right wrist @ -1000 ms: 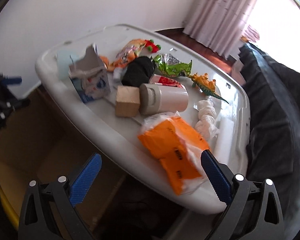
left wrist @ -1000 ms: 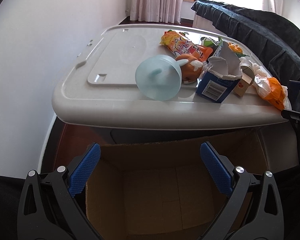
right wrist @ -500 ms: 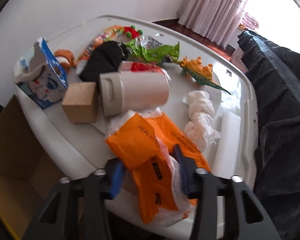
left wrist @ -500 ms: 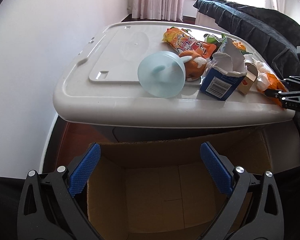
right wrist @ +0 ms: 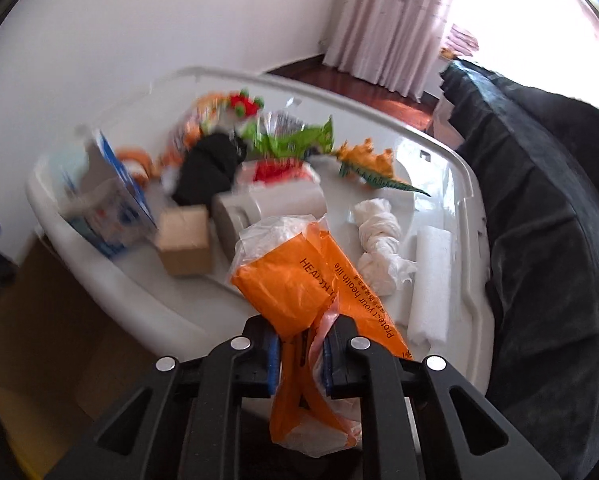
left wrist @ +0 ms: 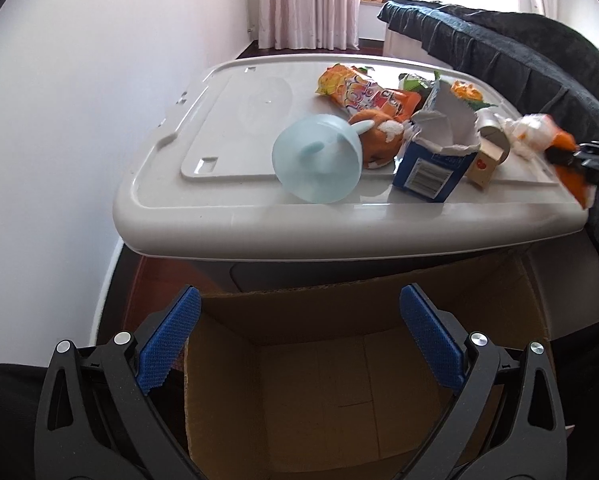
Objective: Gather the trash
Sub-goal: 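Grasp the light blue plastic cup with the left tool while the right tool holds the bag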
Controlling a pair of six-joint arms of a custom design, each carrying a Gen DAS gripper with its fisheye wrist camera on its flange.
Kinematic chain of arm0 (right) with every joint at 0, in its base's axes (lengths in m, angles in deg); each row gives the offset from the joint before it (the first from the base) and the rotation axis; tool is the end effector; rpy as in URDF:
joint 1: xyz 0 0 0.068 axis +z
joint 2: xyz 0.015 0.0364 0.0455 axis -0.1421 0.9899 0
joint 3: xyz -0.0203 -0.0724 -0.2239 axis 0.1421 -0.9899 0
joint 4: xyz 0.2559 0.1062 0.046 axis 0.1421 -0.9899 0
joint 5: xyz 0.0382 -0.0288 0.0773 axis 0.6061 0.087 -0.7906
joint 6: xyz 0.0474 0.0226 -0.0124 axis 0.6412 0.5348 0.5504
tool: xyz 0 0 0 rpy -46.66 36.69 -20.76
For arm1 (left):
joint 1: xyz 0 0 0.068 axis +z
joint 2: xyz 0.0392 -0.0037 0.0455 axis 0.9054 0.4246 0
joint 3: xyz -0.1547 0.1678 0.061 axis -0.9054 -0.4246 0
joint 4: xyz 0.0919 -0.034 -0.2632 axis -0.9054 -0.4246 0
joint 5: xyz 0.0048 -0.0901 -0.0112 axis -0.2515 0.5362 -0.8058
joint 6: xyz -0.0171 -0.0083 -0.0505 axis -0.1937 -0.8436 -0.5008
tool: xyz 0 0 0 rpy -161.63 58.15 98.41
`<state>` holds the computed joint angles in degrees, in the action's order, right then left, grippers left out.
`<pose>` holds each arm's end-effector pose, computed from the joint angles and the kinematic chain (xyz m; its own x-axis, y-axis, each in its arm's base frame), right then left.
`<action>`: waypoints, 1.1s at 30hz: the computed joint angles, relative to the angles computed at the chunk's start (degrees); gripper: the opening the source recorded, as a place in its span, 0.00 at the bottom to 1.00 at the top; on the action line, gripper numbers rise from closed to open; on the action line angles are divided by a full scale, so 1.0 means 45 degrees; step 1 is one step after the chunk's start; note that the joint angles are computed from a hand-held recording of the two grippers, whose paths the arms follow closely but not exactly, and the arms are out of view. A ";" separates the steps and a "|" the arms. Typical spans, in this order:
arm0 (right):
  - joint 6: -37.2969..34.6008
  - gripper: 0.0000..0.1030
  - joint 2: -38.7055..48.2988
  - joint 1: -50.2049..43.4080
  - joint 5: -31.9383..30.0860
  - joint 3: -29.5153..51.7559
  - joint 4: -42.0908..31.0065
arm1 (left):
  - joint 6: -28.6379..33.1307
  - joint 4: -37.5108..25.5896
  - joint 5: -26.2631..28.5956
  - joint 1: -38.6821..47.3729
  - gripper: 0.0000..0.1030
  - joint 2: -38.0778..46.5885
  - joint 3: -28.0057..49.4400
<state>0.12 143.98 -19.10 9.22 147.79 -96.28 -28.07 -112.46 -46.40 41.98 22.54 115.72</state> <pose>0.2377 -0.0355 0.2879 -0.7315 -0.2777 -0.6228 -0.3281 0.9440 -0.0355 0.1532 -0.0553 0.2480 -0.8001 0.0173 -0.5997 0.0067 0.9998 0.0199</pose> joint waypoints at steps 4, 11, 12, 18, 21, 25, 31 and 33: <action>0.3049 0.15 -0.2109 -0.1077 -0.3271 -0.0559 -0.1050 | 0.0944 0.0534 0.0910 0.0841 0.95 0.0651 0.0535; 0.4758 0.16 -0.4852 0.1792 -0.1865 -0.3036 -0.0216 | 0.2709 0.3078 0.2159 0.2214 0.95 0.3555 0.1383; 0.4766 0.16 -0.4875 0.2284 -0.1449 -0.3081 -0.0075 | 0.2905 0.3456 0.2291 0.2338 0.95 0.3975 0.1484; 0.4952 0.17 -0.4767 0.2240 -0.1756 -0.3014 -0.0045 | 0.3991 0.5591 0.3255 0.3081 0.95 0.6014 0.1804; 0.5192 0.17 -0.4525 0.2185 -0.1698 -0.3058 0.0041 | 0.4102 0.6490 0.3485 0.3365 0.95 0.6529 0.1641; 0.5355 0.17 -0.4331 0.2305 -0.1446 -0.3103 0.0174 | 0.4256 0.7455 0.3633 0.3406 0.92 0.6528 0.1166; 0.5444 0.17 -0.4369 0.2473 -0.1066 -0.3207 0.0194 | 0.4328 0.7969 0.3256 0.2961 0.59 0.6096 0.0591; 0.5487 0.17 -0.4318 0.2540 -0.0954 -0.3183 0.0182 | 0.4343 0.8025 0.3172 0.2942 0.59 0.5893 0.0397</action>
<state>24.81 124.55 -7.67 4.93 133.47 -95.46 -8.52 -76.35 -32.12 55.22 49.06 117.51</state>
